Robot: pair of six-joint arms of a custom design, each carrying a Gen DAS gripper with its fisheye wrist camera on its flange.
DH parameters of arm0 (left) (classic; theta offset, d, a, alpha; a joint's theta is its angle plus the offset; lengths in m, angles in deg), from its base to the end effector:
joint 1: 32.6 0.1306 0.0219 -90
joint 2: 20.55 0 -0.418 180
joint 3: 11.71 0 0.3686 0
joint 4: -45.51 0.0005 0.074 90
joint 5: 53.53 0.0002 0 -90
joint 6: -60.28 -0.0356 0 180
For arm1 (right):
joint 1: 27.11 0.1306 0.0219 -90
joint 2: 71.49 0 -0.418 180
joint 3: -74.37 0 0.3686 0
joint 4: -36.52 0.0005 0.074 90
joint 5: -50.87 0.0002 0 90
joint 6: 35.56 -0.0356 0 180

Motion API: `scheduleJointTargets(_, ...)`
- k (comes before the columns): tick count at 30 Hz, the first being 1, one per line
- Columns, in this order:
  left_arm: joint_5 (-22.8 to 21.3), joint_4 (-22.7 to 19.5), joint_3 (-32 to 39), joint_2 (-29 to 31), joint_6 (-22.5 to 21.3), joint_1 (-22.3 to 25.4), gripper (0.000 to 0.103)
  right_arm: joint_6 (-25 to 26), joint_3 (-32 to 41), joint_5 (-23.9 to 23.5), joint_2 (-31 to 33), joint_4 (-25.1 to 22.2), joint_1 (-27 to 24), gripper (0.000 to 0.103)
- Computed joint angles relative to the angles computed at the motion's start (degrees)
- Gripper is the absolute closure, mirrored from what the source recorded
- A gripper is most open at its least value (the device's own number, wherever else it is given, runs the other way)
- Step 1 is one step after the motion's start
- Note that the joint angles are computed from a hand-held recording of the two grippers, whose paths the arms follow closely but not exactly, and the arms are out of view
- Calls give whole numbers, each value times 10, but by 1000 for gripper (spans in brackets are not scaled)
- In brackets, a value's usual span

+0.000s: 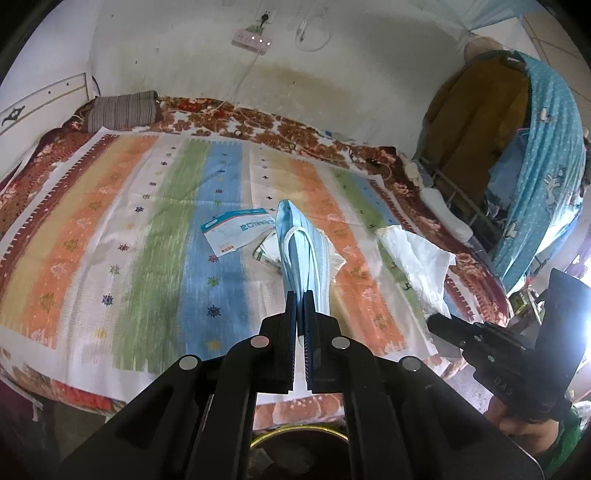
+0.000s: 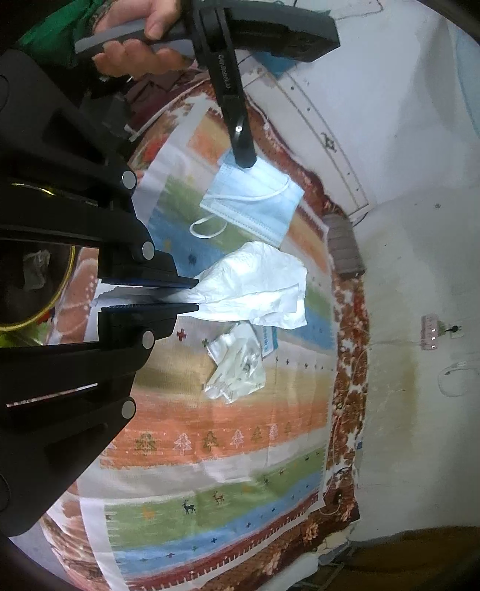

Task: Collect trash
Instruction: 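Lift the mask and tissue and carry both over the bin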

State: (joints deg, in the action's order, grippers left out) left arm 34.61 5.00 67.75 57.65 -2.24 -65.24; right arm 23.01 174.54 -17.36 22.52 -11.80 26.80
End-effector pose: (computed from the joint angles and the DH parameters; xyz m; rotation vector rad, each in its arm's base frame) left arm 0.3285 -0.2096 0.4784 0.0862 2.3073 -0.5161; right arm 0.3037 0.3934 0.5151 -0.2515 2.2549 0.3600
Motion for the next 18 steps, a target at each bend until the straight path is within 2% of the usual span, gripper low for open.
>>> scheduleJointTargets(5, -11, 10, -42, -43, 19, -26, 100, -9, -22, 19, -17, 9, 26, 97)
scheduleJointTargets(10, -30, -12, -68, -61, 36, -51, 100, -15, -42, 30, -30, 7, 52, 97)
scheduleJointTargets(18, -53, -6, -96, -87, 53, -93, 100, -41, -67, 46, -39, -3, 89, 97)
